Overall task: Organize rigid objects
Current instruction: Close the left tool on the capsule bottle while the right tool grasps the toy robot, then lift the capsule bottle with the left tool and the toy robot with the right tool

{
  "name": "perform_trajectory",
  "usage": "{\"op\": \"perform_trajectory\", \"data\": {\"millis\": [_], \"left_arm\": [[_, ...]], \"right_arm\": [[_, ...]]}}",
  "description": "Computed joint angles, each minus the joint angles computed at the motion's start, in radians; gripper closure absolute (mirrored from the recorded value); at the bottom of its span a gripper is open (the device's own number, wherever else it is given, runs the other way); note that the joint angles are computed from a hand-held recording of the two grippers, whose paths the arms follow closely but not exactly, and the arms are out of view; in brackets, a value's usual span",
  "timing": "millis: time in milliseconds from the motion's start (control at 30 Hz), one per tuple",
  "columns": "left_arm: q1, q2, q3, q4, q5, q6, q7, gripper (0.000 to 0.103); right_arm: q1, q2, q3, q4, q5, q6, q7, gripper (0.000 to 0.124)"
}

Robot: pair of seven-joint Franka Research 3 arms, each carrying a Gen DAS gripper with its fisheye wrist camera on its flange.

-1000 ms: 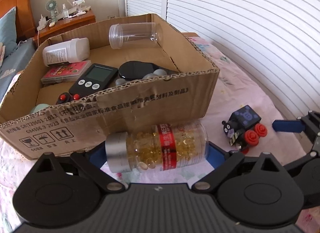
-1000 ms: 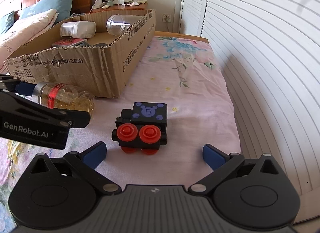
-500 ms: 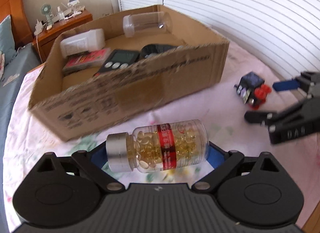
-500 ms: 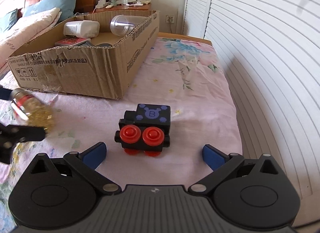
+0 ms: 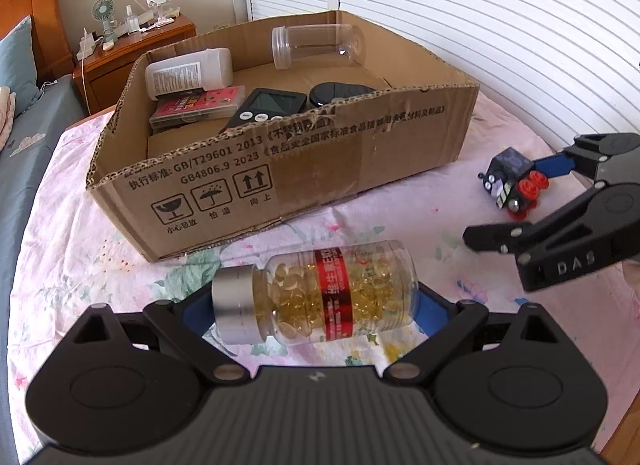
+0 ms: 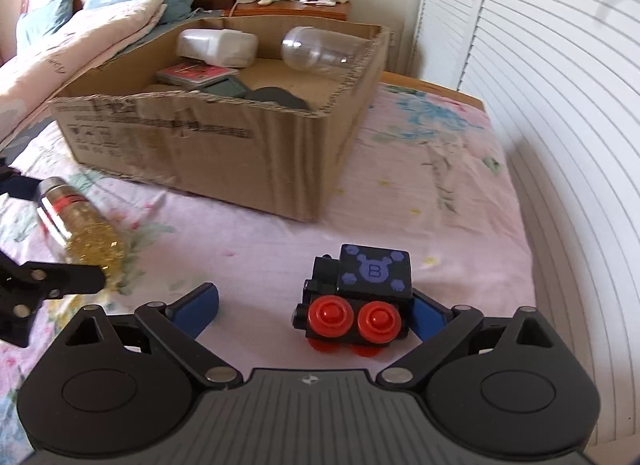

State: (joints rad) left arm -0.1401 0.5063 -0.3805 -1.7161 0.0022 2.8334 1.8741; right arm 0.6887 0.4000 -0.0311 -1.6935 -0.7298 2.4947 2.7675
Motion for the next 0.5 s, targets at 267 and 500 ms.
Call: {"op": "perform_trajectory", "data": {"millis": [267,500], "left_arm": [[0.002,0.005,-0.004,0.001,0.002,0.021,0.002,0.007],[-0.001,0.008,-0.001,0.002,0.016,0.028,-0.006,0.007]], "right_arm": [[0.014,0.013,-0.008,0.03,0.009,-0.037,0.032,0.04],[0.016,-0.013,-0.001,0.002,-0.02,-0.063,0.076,0.053]]}}
